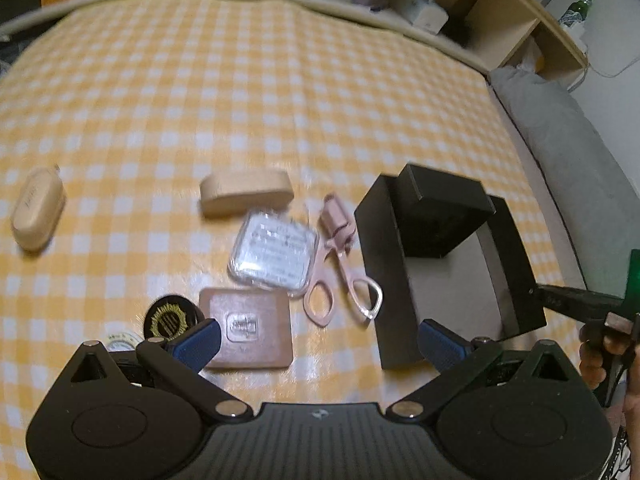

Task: Organize rigid objects
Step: 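Move the left gripper to the brown square leather pad and grasp it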

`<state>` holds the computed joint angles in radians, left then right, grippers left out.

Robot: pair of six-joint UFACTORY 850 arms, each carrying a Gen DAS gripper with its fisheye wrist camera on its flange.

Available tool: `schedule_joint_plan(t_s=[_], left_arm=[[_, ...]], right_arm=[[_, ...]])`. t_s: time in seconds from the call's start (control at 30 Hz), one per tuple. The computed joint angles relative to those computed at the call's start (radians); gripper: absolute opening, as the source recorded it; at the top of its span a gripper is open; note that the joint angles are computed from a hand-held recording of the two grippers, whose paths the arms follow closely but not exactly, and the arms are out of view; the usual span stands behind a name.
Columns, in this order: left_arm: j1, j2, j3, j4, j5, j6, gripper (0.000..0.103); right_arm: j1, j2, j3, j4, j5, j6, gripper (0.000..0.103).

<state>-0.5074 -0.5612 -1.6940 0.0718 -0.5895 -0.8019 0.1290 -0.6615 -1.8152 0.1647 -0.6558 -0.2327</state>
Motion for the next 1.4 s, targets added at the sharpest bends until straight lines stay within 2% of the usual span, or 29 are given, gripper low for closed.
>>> schedule_joint_plan(t_s=[0.13, 0.23, 0.3, 0.4, 0.5, 0.57, 0.63, 0.7, 0.9, 1.1, 1.23, 1.33, 1.4], left_arm=[[0.024, -0.019, 0.013, -0.167, 0.042, 0.146, 0.103], [0.039, -0.052, -0.004, -0.269, 0.028, 0.222, 0.103], [0.045, -0.073, -0.017, -0.277, 0.020, 0.237, 0.103], [0.042, -0.097, -0.025, -0.188, 0.004, 0.181, 0.103], [0.032, -0.094, -0.006, -0.051, 0.037, 0.133, 0.103], [0.030, -0.100, -0.010, 0.023, 0.020, 0.097, 0.103], [0.034, -0.118, -0.032, 0.056, -0.035, 0.052, 0.103], [0.041, -0.141, -0.062, 0.052, -0.121, -0.005, 0.103], [0.038, -0.140, -0.064, 0.073, -0.130, -0.077, 0.103], [-0.003, -0.229, -0.197, 0.179, -0.259, -0.173, 0.102], [-0.035, -0.273, -0.261, 0.253, -0.334, -0.150, 0.091], [-0.040, -0.264, -0.251, 0.275, -0.316, -0.137, 0.076], [-0.035, -0.262, -0.252, 0.256, -0.312, -0.135, 0.076]], right_arm=[[-0.010, 0.029, 0.020, 0.022, -0.001, -0.012, 0.003], [-0.011, 0.048, 0.044, 0.019, 0.002, -0.008, 0.003], [-0.010, 0.052, 0.050, 0.018, 0.003, -0.008, 0.003], [-0.007, 0.047, 0.047, 0.015, 0.008, -0.003, 0.003], [-0.005, 0.044, 0.045, 0.014, 0.008, -0.001, 0.003], [-0.006, 0.044, 0.043, 0.014, 0.007, -0.002, 0.003], [-0.009, 0.042, 0.038, 0.014, 0.002, -0.005, 0.003], [-0.008, 0.042, 0.039, 0.013, 0.004, -0.001, 0.003], [-0.007, 0.042, 0.039, 0.011, 0.005, -0.001, 0.003], [-0.011, 0.040, 0.032, 0.011, 0.001, -0.004, 0.003], [-0.009, 0.043, 0.042, 0.026, 0.013, -0.006, 0.003], [-0.014, 0.052, 0.051, 0.044, 0.020, -0.017, 0.003], [-0.018, 0.054, 0.053, 0.053, 0.022, -0.026, 0.003]])
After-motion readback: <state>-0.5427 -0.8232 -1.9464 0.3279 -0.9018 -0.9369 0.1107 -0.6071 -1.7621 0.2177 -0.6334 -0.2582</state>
